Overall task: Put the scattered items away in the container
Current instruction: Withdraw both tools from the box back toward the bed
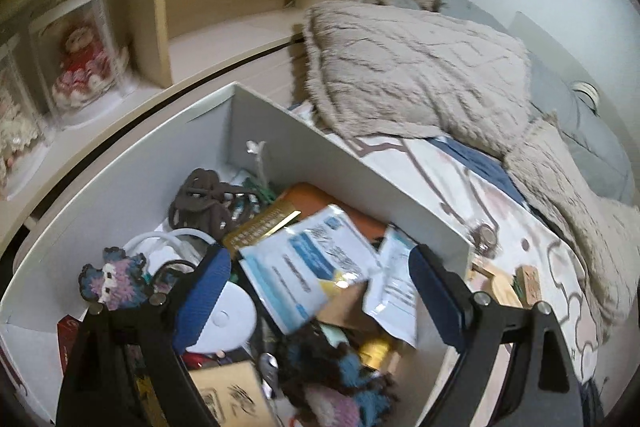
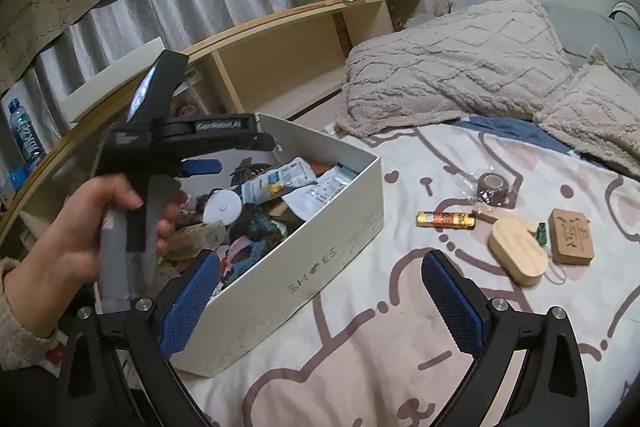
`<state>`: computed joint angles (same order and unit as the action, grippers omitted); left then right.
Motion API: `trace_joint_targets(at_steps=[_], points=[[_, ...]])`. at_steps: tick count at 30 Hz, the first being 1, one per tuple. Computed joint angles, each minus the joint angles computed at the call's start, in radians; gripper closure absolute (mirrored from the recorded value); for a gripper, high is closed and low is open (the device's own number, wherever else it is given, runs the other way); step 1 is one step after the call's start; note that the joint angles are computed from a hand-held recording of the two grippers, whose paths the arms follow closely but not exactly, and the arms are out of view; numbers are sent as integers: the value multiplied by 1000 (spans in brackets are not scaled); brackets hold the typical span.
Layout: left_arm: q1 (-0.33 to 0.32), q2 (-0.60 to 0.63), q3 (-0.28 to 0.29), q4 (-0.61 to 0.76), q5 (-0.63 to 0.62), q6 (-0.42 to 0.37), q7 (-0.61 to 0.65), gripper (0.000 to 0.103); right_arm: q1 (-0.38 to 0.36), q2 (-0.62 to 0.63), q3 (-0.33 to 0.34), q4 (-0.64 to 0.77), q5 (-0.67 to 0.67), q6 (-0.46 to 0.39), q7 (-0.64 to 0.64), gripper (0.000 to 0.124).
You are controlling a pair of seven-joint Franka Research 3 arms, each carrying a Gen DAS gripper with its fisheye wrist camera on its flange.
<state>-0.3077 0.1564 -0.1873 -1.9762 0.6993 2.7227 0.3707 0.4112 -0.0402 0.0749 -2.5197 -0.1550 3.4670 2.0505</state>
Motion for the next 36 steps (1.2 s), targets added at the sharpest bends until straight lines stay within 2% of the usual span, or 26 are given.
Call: trace_joint_targets(at_steps=[8, 10, 17, 21, 29, 36], points=[[-37, -26, -12, -10, 128, 28, -28, 12, -27, -51, 100, -15, 385, -10, -317, 23], [-45, -30, -18, -7, 155, 32, -33, 12, -49, -64, 144, -16, 504, -7, -414, 23], [-63, -29, -30, -2, 211, 74, -28, 12, -225, -94, 396, 24, 1039, 16, -882, 23], [-79, -18, -34, 6, 231, 99, -22, 11, -263, -99, 449, 52, 1259, 61, -1084, 23], [-121, -5, -23, 25, 402, 134, -87, 5, -210, -71, 416, 94, 1488, 200, -1339, 21], [-138, 6, -17, 46, 539, 180, -155, 0, -136, -72, 330, 74, 1497, 248, -1365, 21]])
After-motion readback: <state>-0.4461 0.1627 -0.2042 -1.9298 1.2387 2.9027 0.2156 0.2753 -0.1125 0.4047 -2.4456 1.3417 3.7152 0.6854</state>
